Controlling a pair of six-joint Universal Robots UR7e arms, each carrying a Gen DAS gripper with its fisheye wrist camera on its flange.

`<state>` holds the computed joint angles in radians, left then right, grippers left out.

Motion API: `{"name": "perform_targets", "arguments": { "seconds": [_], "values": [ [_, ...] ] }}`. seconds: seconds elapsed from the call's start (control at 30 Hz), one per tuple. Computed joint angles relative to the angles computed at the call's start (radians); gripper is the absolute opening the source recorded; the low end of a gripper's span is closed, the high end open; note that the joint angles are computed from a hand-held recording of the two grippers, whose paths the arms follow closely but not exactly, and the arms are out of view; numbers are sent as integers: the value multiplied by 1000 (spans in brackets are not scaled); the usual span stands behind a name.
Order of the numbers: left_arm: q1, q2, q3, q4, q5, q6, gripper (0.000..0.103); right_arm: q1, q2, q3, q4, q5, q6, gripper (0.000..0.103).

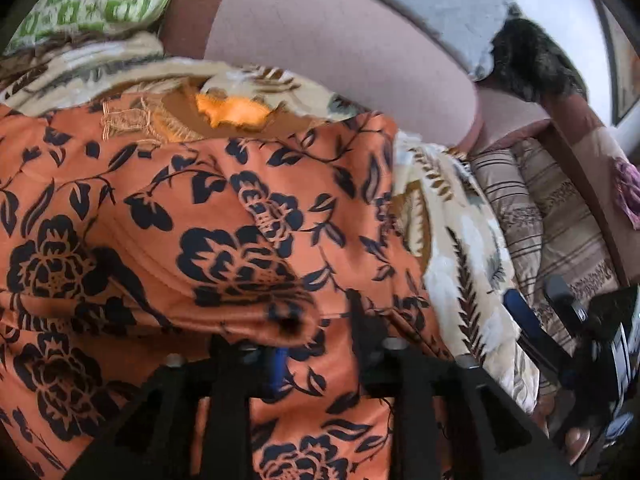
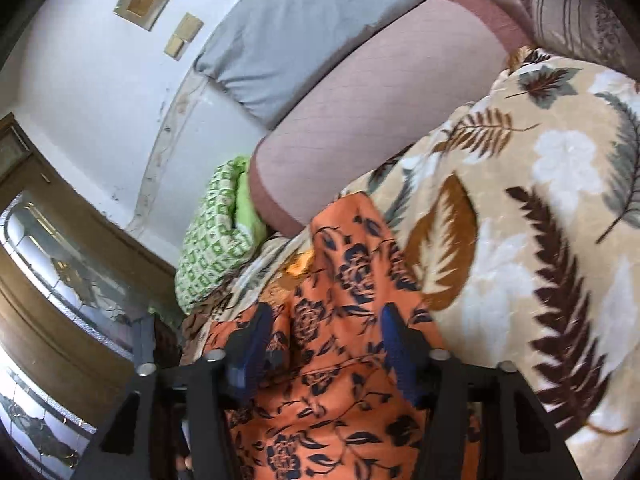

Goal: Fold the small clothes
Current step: 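Fold the held sleeve with the left gripper onto the blouse body and release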

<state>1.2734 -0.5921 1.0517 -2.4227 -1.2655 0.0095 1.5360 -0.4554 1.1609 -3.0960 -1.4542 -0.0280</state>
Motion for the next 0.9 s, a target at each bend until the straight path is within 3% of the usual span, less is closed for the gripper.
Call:
{"name": "perform_targets", "arguments": {
  "seconds": [0.03,0.07,0.17,0.23,0.33,0.43,0.57,0.63,0.8,0.9],
  "values": [
    [-10,-32,59,-59,10,19,58,-1,0,0,-1,1,0,67],
    [-16,-52,95,-91,21,29,63,-2,2,-5,3,6,3,67],
    [-42,-132,217,-183,39,77,65,4,17,-27,24,14,11,68],
    [-59,-173,259,-201,89,101,66,13,29,-40,39,20,1,68],
    [-92,-252,345,-227,193,107,68,28,41,-40,44,17,-54,68],
    [-131,-357,469,-271,305,139,75,36,41,4,5,22,-51,68],
    [-190,-468,614,-355,553,273,76,61,12,111,-70,2,-35,68],
    [-205,-532,666,-371,625,286,76,84,-15,168,-79,-10,-44,68],
    [-232,-683,765,-374,695,212,79,159,-96,291,-124,-61,-94,68],
    [-245,-759,821,-381,698,191,80,209,-132,321,-140,-94,-95,68]
  ]
}}
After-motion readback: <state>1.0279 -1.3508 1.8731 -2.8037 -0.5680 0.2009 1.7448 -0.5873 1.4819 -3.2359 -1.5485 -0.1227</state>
